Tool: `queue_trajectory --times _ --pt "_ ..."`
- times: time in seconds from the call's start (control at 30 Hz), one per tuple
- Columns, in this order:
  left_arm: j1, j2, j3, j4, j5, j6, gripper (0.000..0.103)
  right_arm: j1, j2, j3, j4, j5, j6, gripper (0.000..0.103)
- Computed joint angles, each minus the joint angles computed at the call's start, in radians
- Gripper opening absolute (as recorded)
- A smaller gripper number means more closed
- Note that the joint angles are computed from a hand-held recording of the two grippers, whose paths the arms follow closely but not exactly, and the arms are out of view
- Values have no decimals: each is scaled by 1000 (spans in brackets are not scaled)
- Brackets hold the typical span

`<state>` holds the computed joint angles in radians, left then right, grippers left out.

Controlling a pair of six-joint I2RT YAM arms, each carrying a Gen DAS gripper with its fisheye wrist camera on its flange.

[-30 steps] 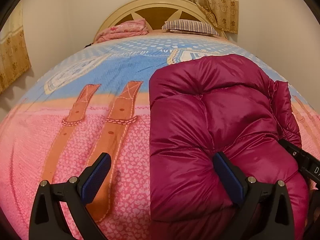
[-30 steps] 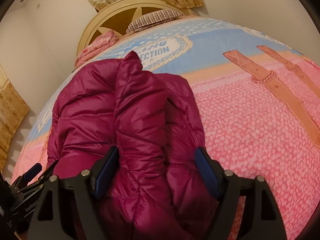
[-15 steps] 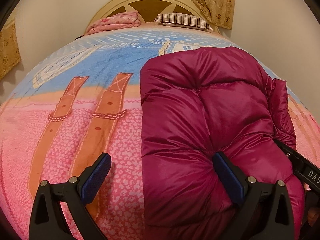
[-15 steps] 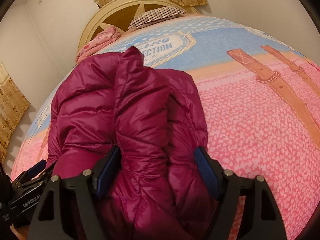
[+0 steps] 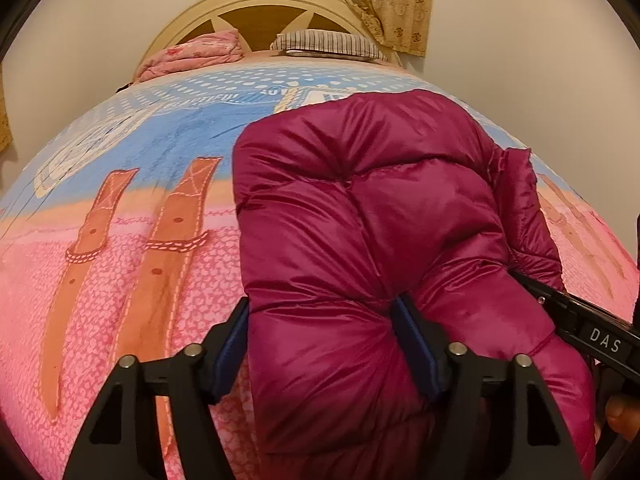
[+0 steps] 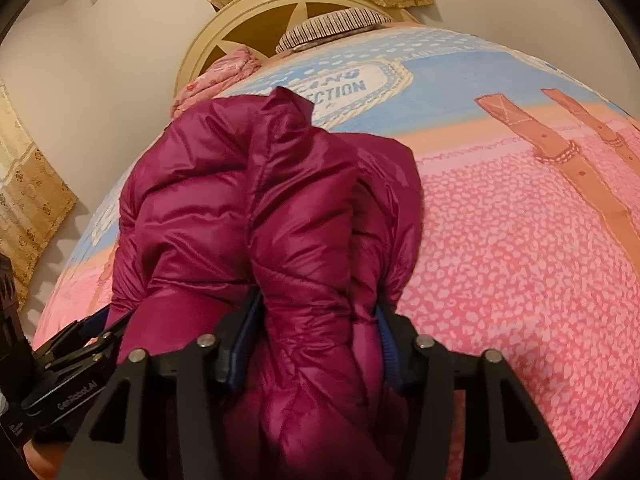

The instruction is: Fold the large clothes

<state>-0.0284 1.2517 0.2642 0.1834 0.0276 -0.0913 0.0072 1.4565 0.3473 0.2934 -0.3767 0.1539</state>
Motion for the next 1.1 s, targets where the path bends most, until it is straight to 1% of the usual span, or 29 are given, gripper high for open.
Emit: queue_trajectory --times 0.03,0.07,0.17,0.2,0.27,0.37,0.43,0.57,0.63,0.73,0.9,0.97,1.03,1.07,1.1 --pt "2 -4 -3 3 12 6 61 -2 0 -3 4 -9 -3 50" --pt "-4 -9 -7 6 10 11 59 -3 0 -7 8 -14 -5 49" --pt "-32 -23 -10 3 -16 13 53 -2 -2 -9 7 -23 -7 46" --pt "-40 -26 -11 3 -26 13 52 -2 -5 -13 8 -25 -7 45" --pt "-53 -35 -15 4 -46 12 47 0 -8 -17 10 -28 -10 43" --pt "-84 -56 -24 5 -98 9 40 20 -18 -27 26 -17 1 36" --pt "-110 -79 -26 -10 -136 8 37 27 -37 -44 38 -12 0 33" --pt "-140 -131 -13 -69 -175 9 28 24 -67 -59 34 -19 -10 27" --pt "-154 -163 -10 -102 -190 12 25 25 -99 -73 22 -19 -12 25" --pt "-167 -269 -6 -196 -199 4 23 28 -174 -97 -9 -25 -14 22" --pt "-192 -462 -2 -358 -220 -10 21 3 -305 -131 -91 -79 -7 20" --pt "-191 -555 3 -439 -216 -15 20 7 -387 -144 -141 -86 -5 20" --pt "-192 -613 17 -498 -218 -20 20 14 -473 -151 -199 -93 3 19" --pt "-189 -666 24 -548 -217 -19 20 19 -521 -153 -234 -96 9 19" --pt "-181 -702 32 -583 -214 -11 20 35 -544 -150 -248 -88 20 19"
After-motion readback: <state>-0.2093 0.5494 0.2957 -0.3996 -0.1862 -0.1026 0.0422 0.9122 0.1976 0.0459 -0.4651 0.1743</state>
